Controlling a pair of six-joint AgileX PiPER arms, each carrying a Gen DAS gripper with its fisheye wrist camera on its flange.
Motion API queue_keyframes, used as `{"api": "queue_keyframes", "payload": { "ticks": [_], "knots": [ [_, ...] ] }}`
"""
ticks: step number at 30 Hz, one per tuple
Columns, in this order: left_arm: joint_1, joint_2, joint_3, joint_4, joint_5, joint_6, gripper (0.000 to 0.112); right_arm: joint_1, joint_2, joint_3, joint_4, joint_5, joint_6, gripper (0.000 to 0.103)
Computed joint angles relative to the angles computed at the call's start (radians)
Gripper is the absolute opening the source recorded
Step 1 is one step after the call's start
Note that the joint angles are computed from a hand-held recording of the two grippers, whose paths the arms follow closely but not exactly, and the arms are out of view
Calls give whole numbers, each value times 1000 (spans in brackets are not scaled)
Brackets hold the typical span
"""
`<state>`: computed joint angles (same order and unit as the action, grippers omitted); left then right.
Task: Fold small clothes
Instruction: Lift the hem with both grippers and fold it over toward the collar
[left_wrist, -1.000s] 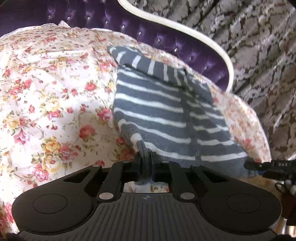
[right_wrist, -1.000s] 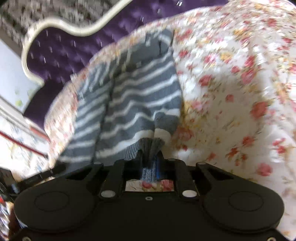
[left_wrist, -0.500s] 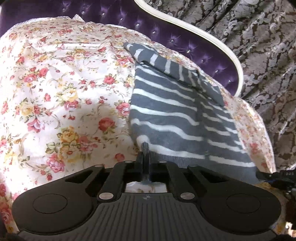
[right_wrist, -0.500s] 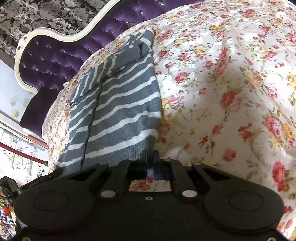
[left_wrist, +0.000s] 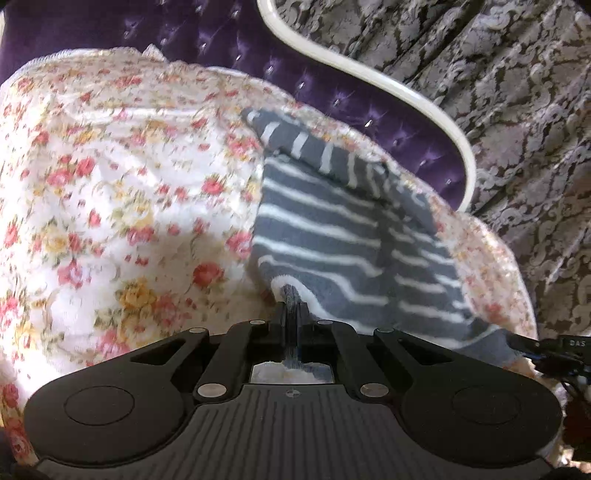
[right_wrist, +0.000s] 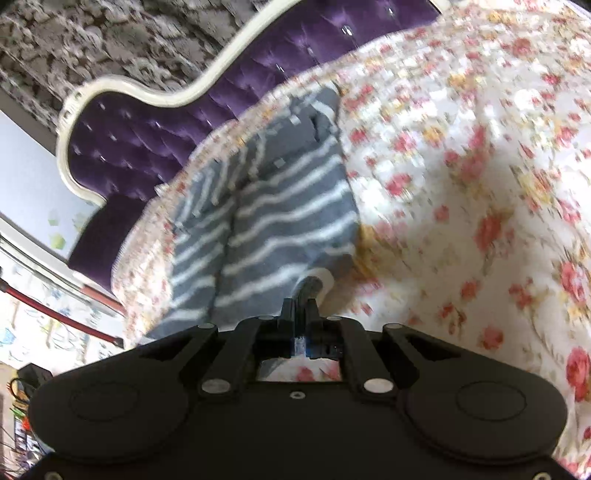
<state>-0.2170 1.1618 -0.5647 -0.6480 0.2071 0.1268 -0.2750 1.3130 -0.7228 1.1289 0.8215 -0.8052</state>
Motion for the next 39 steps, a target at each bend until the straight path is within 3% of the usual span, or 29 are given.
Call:
{"api": "queue_keyframes", "payload": {
  "ticks": [7,11,18,21,27,30,32,33,34,35,36,37,39],
  "knots": [
    [59,36,-130,-175,42,207,4,4,59,-100,183,30,-78,12],
    [98,119,-246,-277,55,326,4,43,135,-207,261,-8,-102,12],
    [128,344,-517,-202,47,257,4,110,354,-447,364,-101,-104,12],
    [136,453,-642,-71,49,133,2,137,466,-569,377,-152,-84,11],
    [152,679,-895,215,86,-138,0,178,725,-877,297,-235,59,7],
    [167,750,-967,177,138,-68,1,189,839,-1030,183,-246,186,7],
    [172,755,-950,94,141,39,3,192,882,-1086,133,-246,215,15],
    [172,748,-927,47,136,109,9,193,883,-1079,145,-255,188,15],
    [171,740,-905,7,130,170,16,188,884,-1069,165,-247,143,17],
    [170,734,-885,-35,127,228,33,184,883,-1061,172,-232,106,21],
    [172,725,-856,-116,125,327,42,181,877,-1047,160,-221,82,34],
    [175,724,-841,-184,131,409,43,180,873,-1042,135,-211,69,47],
    [173,718,-808,-276,141,527,45,183,856,-1011,95,-203,13,53]
  ]
}}
